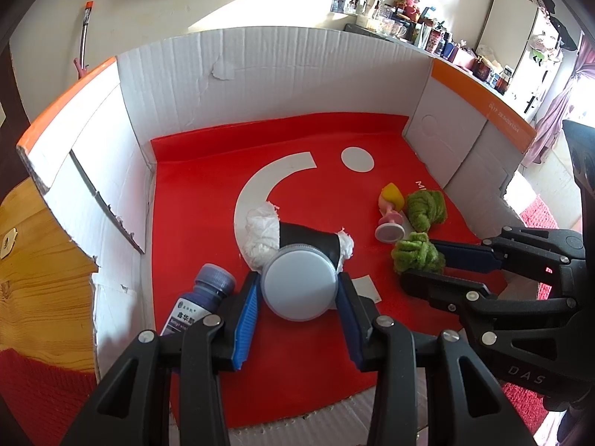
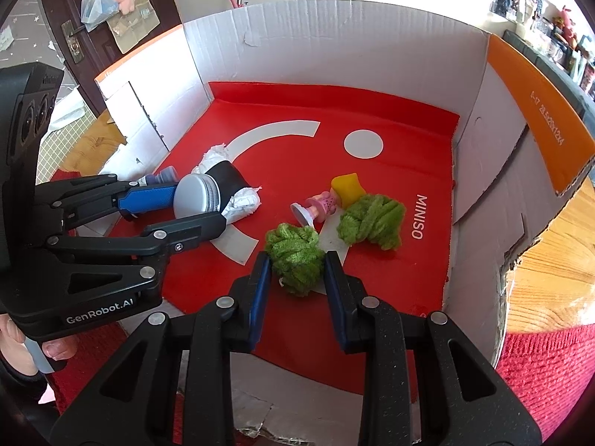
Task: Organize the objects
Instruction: 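Lower the lid onto the sock roll and open the left tool while the right tool releases the knit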
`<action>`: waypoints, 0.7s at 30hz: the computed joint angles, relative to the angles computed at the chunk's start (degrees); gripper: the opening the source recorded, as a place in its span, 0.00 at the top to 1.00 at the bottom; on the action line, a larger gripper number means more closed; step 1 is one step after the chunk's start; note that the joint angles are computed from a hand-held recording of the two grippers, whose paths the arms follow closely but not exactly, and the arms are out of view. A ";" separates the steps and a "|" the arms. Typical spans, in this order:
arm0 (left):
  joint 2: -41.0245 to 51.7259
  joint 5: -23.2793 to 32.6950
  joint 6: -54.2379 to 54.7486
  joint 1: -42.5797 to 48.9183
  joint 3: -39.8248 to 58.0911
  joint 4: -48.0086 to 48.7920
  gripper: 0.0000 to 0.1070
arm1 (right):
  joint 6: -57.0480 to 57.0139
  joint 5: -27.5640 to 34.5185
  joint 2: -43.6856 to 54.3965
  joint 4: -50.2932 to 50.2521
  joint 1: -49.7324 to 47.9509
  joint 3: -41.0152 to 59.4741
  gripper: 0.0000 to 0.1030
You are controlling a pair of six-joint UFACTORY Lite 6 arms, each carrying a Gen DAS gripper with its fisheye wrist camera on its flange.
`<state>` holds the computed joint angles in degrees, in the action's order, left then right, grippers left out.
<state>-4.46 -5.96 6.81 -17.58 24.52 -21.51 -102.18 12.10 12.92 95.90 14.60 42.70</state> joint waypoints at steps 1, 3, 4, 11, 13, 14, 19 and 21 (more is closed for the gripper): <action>-0.15 0.02 0.37 0.06 -0.07 -0.34 0.60 | -0.10 0.14 -0.07 0.12 -0.06 -0.07 0.73; -0.40 -0.09 1.49 0.06 -0.27 -1.52 0.60 | -0.89 0.40 -0.42 0.91 -0.15 -0.44 0.73; -0.57 -0.10 1.65 0.06 -0.40 -1.75 0.60 | -1.60 0.57 -0.65 1.60 -0.17 -0.70 0.73; -1.92 -0.13 -0.37 0.08 -1.46 -0.30 0.58 | -6.30 0.95 -1.18 6.49 0.15 -1.83 0.72; -2.58 -0.26 2.13 -0.20 -1.96 -3.12 0.57 | -7.18 1.10 -1.36 7.34 0.18 -2.14 0.70; -2.63 -0.47 2.71 -0.28 -2.05 -3.78 0.55 | -7.48 1.17 -1.50 7.67 0.20 -2.31 0.69; -4.43 -0.65 8.09 -0.82 -3.10 -9.76 0.53 | -11.30 1.64 -2.96 11.75 0.13 -3.70 0.50; -5.15 -0.59 10.39 -1.04 -3.51 -12.24 0.53 | -10.96 1.75 -3.63 11.39 0.10 -4.14 0.50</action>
<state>-9.61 -6.55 17.21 -18.61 21.01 -33.75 -113.14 13.85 9.28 107.29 14.70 38.56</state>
